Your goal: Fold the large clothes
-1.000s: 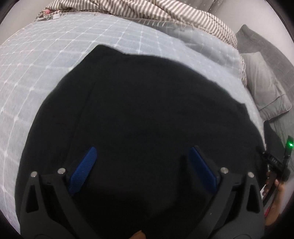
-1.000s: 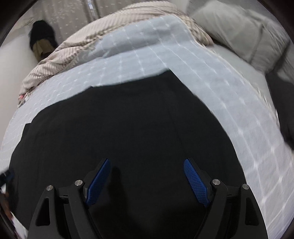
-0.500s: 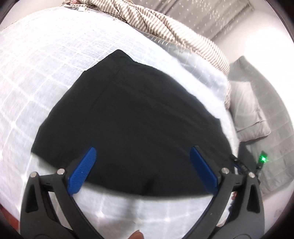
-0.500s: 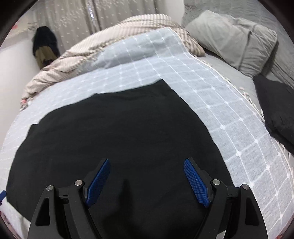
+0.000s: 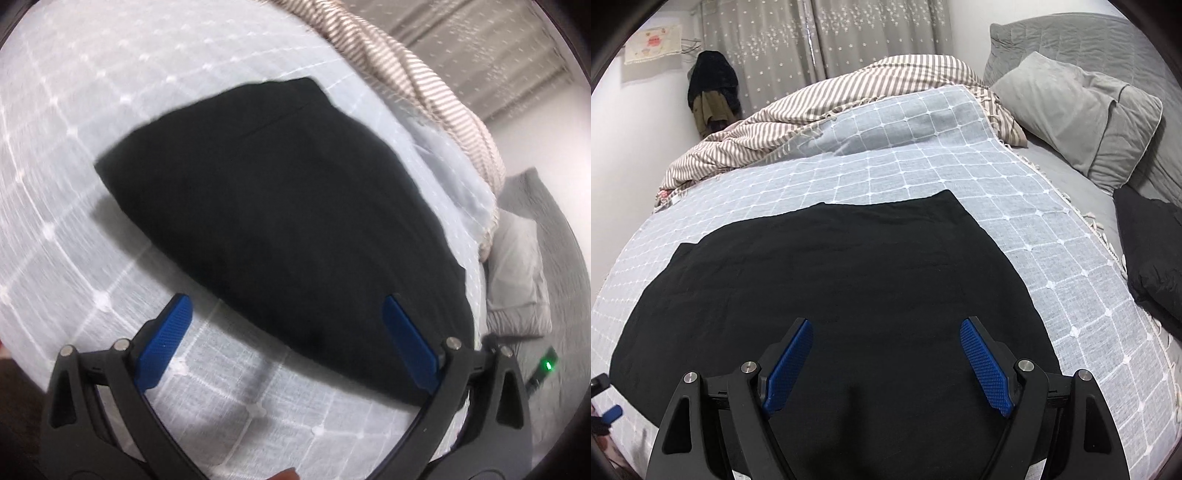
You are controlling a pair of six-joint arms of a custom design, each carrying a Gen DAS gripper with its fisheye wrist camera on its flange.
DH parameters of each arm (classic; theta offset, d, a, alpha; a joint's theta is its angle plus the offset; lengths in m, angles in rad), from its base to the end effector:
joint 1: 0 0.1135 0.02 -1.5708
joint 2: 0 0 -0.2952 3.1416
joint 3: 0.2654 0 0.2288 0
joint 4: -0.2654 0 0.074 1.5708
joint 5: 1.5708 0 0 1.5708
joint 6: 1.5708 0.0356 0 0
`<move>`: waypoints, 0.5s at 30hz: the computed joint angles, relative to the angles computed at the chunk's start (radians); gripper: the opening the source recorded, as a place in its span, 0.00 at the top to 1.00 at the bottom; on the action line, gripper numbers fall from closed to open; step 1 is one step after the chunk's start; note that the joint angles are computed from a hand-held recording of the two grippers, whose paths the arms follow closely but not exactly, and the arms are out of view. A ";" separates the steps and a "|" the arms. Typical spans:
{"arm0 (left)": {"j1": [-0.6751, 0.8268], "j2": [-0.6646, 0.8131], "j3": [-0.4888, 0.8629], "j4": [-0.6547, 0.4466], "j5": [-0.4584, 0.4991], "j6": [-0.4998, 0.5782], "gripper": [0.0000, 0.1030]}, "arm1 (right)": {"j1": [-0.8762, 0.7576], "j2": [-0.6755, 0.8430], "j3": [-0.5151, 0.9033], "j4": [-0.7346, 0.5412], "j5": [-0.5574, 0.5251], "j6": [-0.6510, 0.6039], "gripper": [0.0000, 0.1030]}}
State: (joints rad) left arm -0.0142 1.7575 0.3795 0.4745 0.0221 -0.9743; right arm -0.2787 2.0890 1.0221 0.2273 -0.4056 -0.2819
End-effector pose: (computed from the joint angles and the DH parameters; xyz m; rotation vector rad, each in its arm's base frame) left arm 0.2438 -0.0043 0.1123 -1.1593 2.2476 -0.4404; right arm 0.3852 -0.0956 0.1261 -0.1868 2.3263 0.2133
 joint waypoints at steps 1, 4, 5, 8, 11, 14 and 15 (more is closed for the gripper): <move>0.000 0.027 0.006 0.016 -0.002 -0.013 0.01 | 0.001 -0.001 -0.003 0.004 0.000 -0.003 0.19; 0.007 0.111 0.020 0.068 -0.006 -0.032 0.01 | 0.003 -0.003 -0.010 0.006 -0.003 -0.004 0.19; 0.010 0.132 0.016 0.098 -0.015 -0.038 0.01 | 0.003 0.000 -0.007 0.003 -0.005 -0.004 0.19; 0.034 0.190 0.007 0.184 -0.034 -0.046 0.01 | 0.009 0.011 0.006 -0.013 -0.003 -0.002 0.19; 0.070 0.264 -0.003 0.298 -0.035 -0.054 0.01 | 0.019 0.019 0.014 -0.025 0.004 -0.002 0.19; 0.085 0.333 -0.024 0.447 -0.070 -0.056 0.02 | 0.030 0.024 0.014 -0.028 0.012 -0.002 0.19; 0.092 0.353 -0.035 0.497 -0.073 -0.057 0.03 | 0.034 0.025 0.014 -0.030 0.015 -0.003 0.19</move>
